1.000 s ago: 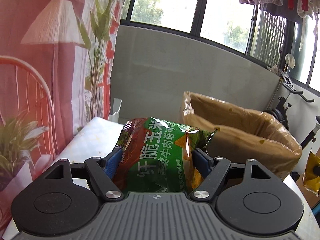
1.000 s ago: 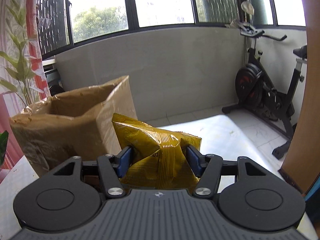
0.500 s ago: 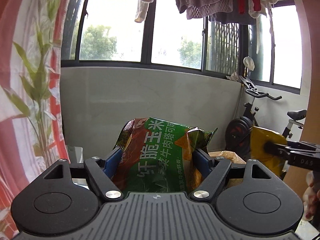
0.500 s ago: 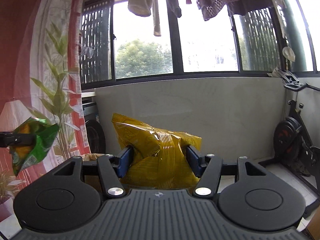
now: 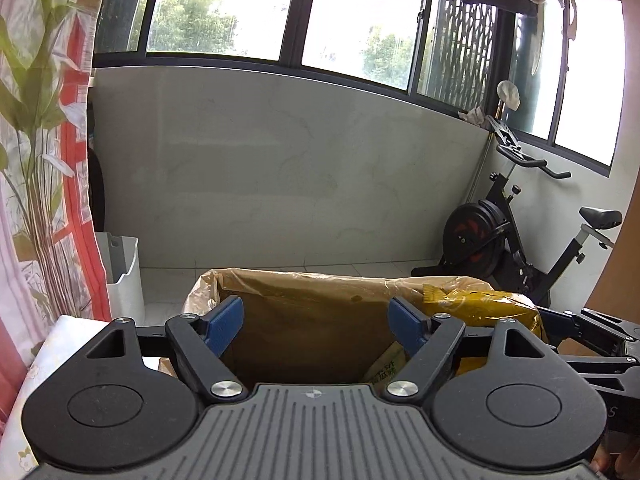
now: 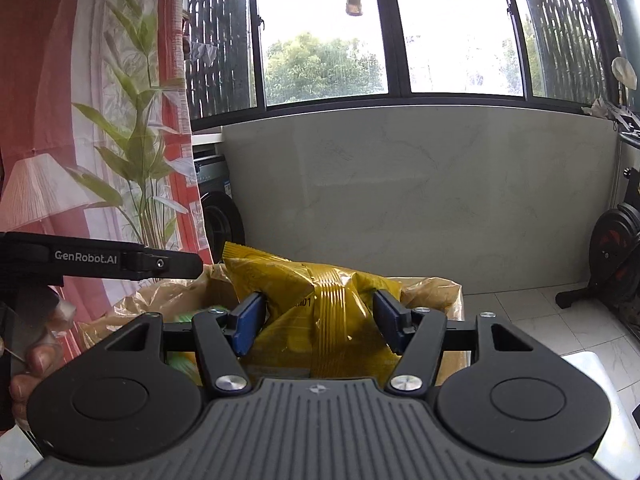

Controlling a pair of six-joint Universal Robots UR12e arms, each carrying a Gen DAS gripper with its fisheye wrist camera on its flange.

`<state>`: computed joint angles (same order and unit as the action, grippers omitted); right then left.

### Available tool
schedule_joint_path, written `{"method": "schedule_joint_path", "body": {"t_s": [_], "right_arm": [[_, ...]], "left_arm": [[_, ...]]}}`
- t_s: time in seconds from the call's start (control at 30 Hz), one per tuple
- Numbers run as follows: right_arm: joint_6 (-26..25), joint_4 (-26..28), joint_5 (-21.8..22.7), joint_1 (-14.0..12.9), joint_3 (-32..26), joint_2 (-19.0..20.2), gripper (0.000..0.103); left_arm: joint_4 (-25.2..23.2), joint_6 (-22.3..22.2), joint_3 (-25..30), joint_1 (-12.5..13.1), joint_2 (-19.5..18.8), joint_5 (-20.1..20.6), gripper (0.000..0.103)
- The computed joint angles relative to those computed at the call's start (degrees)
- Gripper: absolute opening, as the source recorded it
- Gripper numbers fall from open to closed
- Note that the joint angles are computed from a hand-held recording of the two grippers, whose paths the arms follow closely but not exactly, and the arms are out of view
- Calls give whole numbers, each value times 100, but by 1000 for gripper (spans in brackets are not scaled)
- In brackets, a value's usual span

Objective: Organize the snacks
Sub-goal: 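Open both grippers to drop the bags into the cardboard box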

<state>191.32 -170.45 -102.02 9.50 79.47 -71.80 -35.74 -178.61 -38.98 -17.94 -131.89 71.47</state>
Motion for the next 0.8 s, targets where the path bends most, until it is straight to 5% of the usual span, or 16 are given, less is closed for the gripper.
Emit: {"method": "schedule_joint_path", "body": {"t_s": [0.23, 0.6, 0.8], "right_arm": [[259, -8, 108, -21, 62, -50, 78], [919, -294, 14, 76, 590, -431, 78], [703, -608, -434, 286, 931, -599, 78]], "left_arm": [[125, 184, -477, 102, 289, -57, 82], [304, 405, -1493, 332, 978, -333, 82], [686, 492, -2311, 495, 1431, -511, 82]]}}
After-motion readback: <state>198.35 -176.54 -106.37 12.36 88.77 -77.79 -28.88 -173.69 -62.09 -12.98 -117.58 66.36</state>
